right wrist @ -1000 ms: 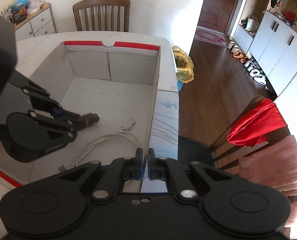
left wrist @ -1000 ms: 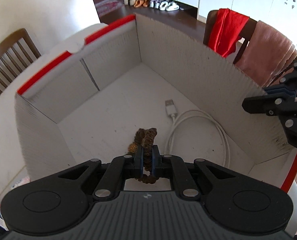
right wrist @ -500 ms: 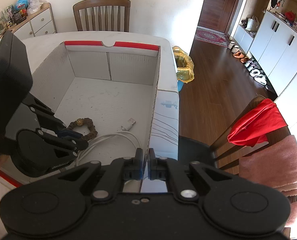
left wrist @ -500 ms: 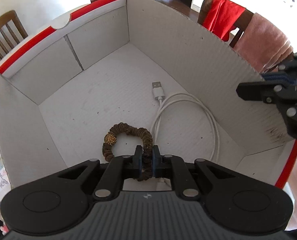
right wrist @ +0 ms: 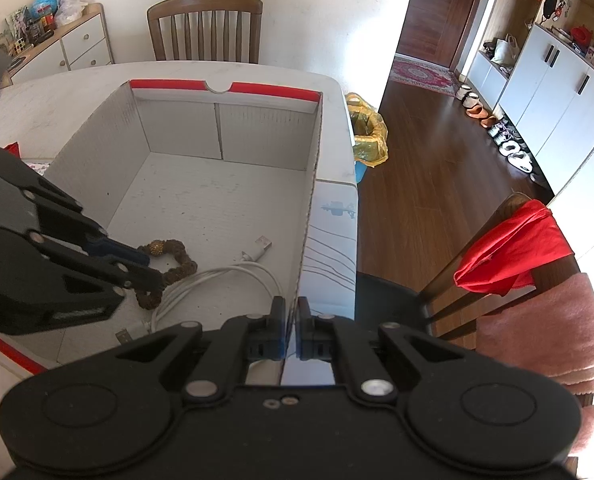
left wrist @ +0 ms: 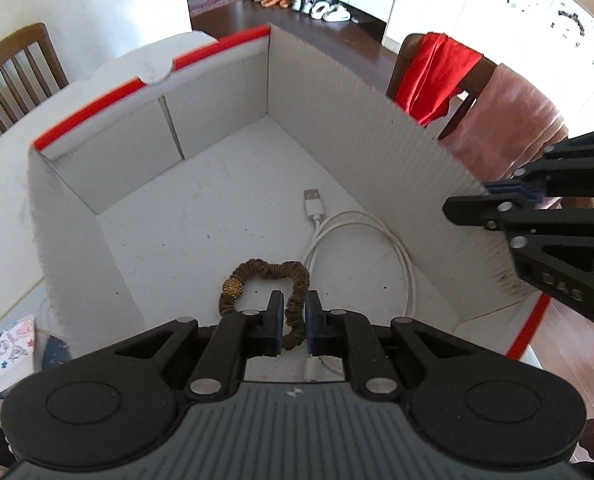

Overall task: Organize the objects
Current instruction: 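Carry the bead bracelet with the left gripper into the shoebox and release, then return the left gripper to the pile and grasp the pink fleece cloth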

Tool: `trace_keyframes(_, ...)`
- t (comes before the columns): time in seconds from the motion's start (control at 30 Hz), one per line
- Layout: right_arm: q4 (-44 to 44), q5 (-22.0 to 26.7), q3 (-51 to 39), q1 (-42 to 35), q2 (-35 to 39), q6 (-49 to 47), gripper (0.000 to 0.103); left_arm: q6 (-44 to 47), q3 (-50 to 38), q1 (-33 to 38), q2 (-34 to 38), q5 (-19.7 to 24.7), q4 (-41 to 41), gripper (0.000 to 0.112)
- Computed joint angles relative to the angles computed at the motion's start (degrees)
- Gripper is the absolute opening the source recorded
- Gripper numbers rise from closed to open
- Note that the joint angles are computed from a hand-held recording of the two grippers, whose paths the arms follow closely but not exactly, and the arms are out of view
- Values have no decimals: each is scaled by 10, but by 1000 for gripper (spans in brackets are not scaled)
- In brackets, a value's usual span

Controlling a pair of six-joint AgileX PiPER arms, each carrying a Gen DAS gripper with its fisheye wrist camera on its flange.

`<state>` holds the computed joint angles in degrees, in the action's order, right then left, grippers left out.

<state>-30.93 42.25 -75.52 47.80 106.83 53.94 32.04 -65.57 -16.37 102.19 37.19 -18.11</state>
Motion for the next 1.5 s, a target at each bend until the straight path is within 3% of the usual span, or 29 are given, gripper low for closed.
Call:
trace_keyframes(0.23,1,0,0,0,0,0,4,23,33,22,-61,-5,-28,9)
trace_keyframes(0.57,1,-2,1,1,0,-1,4,82,72,98,-168,40,-98,9)
trace_keyframes(0.9,1,-1,-1,1,0,-2,4,137,128,211,-255,45,-130,9)
trace_keyframes(1.2,1,0,-1,2,0,-2,4,215,164,353,-285,99,-166,10)
trace_keyframes(1.3,2,1,-1,2,-1,-3,4,244,188,385,-294,104,-176,18)
trace_keyframes(1.5,2,2,-1,4,-1,-4,4,307,242,448,-308,105,-211,48)
